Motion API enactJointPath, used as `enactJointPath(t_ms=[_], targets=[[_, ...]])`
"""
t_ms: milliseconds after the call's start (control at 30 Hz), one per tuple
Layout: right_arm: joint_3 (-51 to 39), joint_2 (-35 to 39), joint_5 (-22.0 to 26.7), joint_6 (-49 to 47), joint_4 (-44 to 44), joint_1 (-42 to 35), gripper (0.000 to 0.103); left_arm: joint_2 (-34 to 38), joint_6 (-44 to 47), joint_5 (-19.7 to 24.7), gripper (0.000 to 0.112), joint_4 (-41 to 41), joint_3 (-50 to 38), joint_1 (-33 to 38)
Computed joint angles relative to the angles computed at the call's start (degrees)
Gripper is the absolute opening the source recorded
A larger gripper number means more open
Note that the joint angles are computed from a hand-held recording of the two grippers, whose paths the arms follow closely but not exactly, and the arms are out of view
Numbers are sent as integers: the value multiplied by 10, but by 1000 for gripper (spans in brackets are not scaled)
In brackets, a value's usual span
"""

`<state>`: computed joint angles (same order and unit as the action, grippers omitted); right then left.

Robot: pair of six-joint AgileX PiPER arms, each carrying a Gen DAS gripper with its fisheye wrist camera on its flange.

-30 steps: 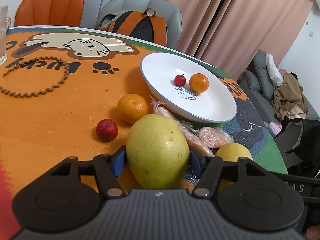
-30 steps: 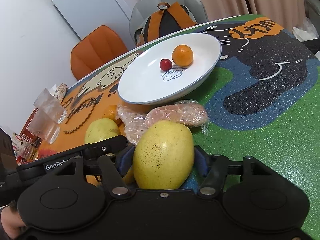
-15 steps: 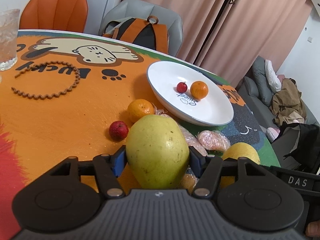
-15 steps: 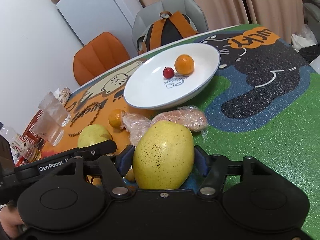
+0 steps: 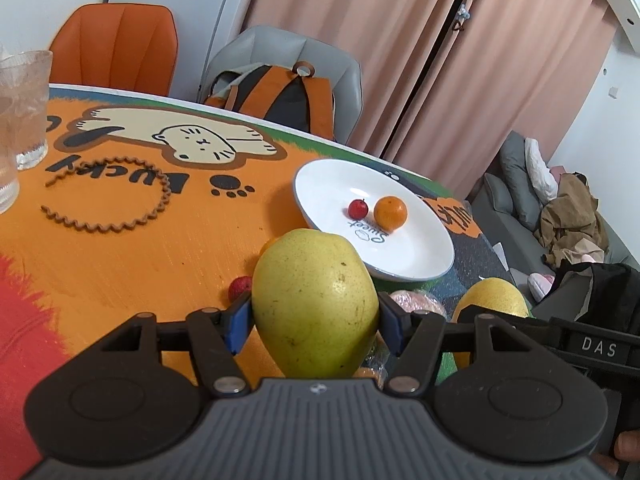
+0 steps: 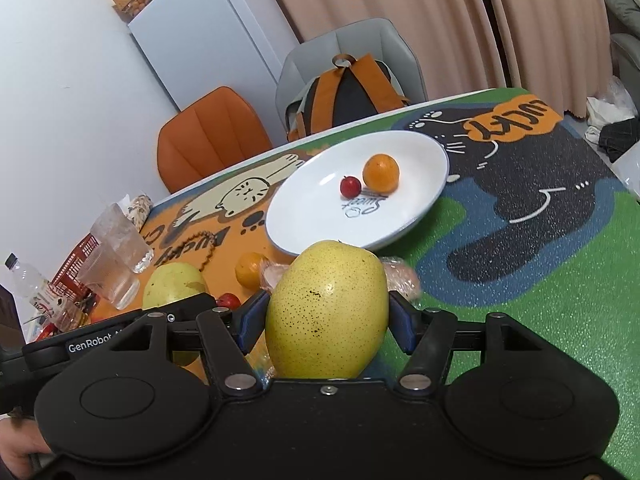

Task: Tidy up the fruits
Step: 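Carry both pears onto the white plate and open the left tool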

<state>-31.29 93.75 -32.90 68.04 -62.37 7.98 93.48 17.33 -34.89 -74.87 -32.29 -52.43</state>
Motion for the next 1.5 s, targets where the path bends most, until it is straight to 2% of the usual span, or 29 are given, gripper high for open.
enactJointPath(t_ms=[300,833,1500], targets=[[-17,-7,5,12,-10,2,60,-14,26,-5,62,-15,-3,5],[-71,23,14,36,-30,-3,60,0,59,19,62,7,-38,49],[-195,119,36,73,-54,-16,60,76,136,101,62,35,-156,139]])
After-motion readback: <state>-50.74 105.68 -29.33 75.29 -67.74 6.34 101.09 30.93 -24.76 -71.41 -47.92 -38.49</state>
